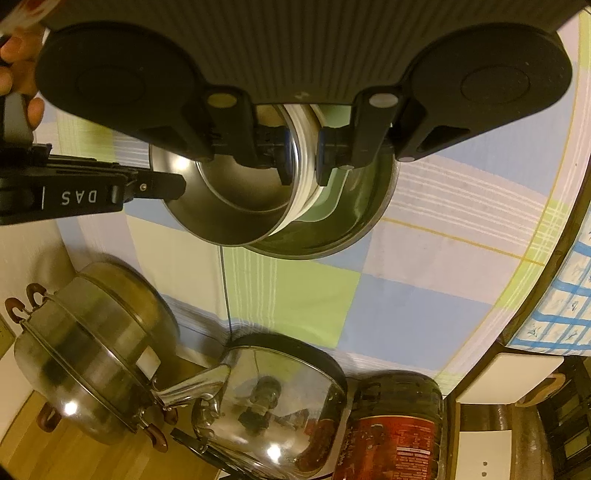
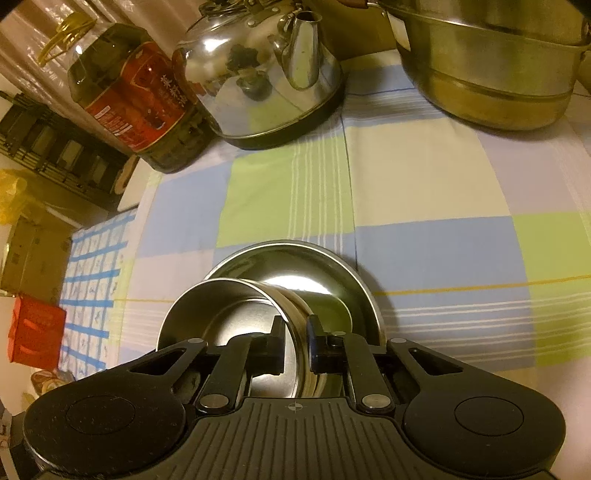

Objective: Organize plates and bowls
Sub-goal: 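Lower the bowl stack onto the floral saucer and open both grippers, then withdraw both grippers up and away from the stacked dishes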

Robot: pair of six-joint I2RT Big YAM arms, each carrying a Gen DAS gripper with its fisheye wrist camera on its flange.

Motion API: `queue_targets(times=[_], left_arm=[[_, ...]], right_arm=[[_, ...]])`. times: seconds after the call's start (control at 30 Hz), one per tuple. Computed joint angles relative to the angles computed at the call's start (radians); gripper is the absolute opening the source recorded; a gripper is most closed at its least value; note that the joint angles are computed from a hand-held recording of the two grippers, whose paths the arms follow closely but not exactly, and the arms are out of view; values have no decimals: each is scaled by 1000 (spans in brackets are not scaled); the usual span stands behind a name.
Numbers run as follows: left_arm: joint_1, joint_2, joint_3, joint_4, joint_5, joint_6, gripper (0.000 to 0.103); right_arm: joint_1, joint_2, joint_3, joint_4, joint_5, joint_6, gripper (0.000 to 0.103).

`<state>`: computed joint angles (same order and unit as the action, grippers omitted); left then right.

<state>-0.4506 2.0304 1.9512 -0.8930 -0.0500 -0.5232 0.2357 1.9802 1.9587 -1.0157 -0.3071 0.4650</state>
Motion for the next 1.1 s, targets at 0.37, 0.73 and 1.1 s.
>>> queue_targets(times=[0.37, 0.73, 1.1], left_arm=[[-13, -50, -50, 49, -41, 131, 14], [-72, -261, -283, 153, -120, 197, 23], [-212, -430, -490, 157, -153, 91, 26]], right_arm=[[11, -135, -208, 222, 75, 44, 43], [13, -422, -548, 451, 103, 101, 70], [24, -692, -815, 402, 134, 38, 71]])
